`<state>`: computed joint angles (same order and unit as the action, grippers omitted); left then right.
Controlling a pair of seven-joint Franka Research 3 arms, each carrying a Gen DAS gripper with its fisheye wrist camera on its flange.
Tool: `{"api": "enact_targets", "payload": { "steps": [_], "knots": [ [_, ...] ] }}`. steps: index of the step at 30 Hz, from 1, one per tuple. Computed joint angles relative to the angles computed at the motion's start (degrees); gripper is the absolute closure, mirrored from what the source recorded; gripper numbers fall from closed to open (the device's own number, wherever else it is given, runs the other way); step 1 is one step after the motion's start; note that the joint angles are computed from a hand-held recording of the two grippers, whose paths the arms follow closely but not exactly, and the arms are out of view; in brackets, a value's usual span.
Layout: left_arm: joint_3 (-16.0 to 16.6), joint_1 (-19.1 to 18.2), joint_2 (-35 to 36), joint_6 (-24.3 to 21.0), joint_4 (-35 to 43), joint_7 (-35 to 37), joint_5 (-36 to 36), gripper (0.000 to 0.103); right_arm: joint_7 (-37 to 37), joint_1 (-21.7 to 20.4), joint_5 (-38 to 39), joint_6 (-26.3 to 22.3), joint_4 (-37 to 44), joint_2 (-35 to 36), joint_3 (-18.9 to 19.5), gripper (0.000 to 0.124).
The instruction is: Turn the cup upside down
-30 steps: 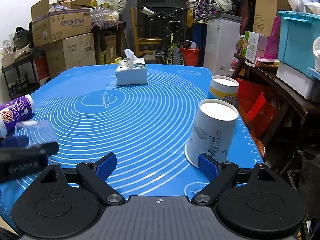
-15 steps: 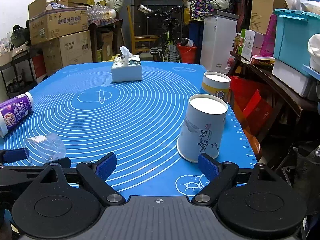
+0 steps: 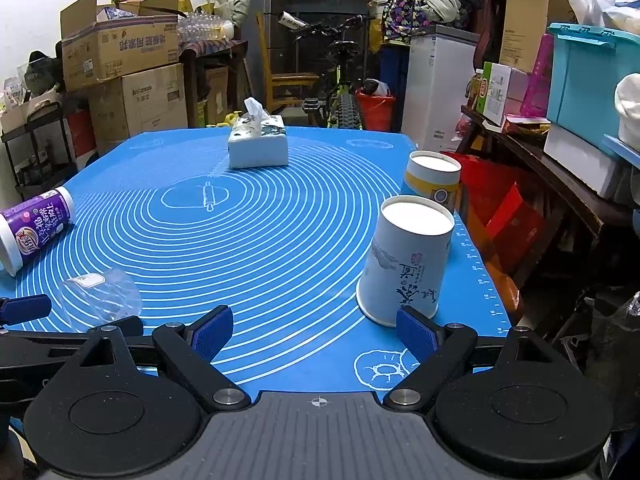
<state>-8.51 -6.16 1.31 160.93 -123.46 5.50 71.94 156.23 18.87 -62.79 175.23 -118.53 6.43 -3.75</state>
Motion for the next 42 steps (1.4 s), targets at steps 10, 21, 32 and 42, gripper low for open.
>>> {"api": "enact_targets", "payload": {
  "steps": [10,21,32,42],
  "knots": [
    [-0.35,1.97,-6.68,2.40,-5.06,5.98,-6.95,0.004,-25.41,-1.41,25.68,1.84,-1.05,-1.21,4.96,0.033],
    [-0.57,7.00,-8.27,1.77,-6.99,9.09,-10.04,0.004,-61.86,-3.20,66.16,-18.38,17.77,8.97,14.69,0.032],
    [0.75,9.03,-7.25,3.52,-7.45,8.19,-8.82,0.004,-62.39,0.24,79.57,-44.80,41.73,23.56,11.35,0.036],
    [0.62,9.69,-7.36,4.53,-7.65,6.65,-7.42,0.004,-65.31,-1.64,90.47,-50.28,43.63,25.01,12.07,0.057]
  ]
}}
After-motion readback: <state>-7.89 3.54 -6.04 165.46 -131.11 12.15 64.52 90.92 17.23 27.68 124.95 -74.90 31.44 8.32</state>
